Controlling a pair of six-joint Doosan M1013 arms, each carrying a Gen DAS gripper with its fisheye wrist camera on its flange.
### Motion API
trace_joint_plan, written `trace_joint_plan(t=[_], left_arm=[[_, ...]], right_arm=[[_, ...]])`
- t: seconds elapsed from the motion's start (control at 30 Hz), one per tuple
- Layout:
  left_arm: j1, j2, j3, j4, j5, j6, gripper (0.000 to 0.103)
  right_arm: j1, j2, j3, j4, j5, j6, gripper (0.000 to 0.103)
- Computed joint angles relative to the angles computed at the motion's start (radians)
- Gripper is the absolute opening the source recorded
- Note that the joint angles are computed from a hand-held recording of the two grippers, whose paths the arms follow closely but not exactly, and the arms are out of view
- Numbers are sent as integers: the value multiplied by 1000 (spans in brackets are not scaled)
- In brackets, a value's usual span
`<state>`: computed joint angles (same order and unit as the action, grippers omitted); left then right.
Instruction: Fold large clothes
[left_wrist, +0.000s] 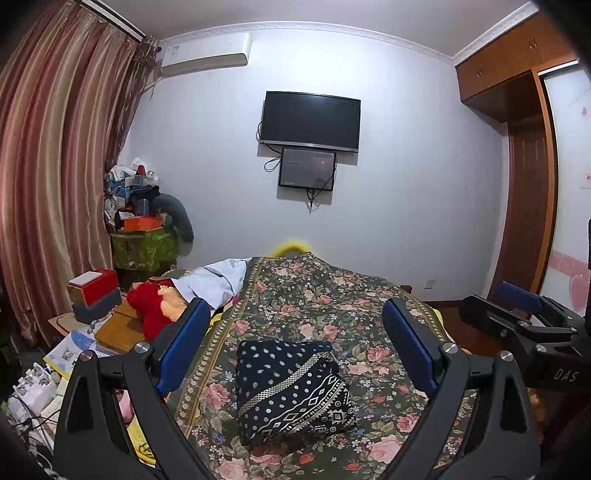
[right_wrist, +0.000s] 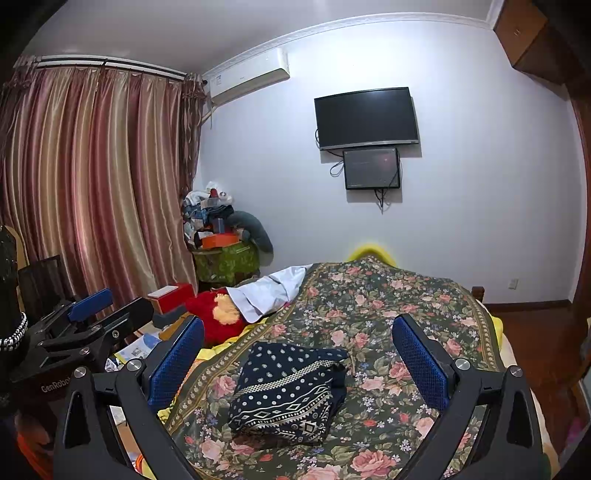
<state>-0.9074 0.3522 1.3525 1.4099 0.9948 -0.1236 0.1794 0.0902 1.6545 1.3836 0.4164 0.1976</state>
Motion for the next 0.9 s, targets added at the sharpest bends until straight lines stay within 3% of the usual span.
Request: trace_joint_plan(t=[0.9], left_arm=[[4,-4,3,-10,-47,2,95]], right_arm=[[3,0,-2,0,-11,4,102]])
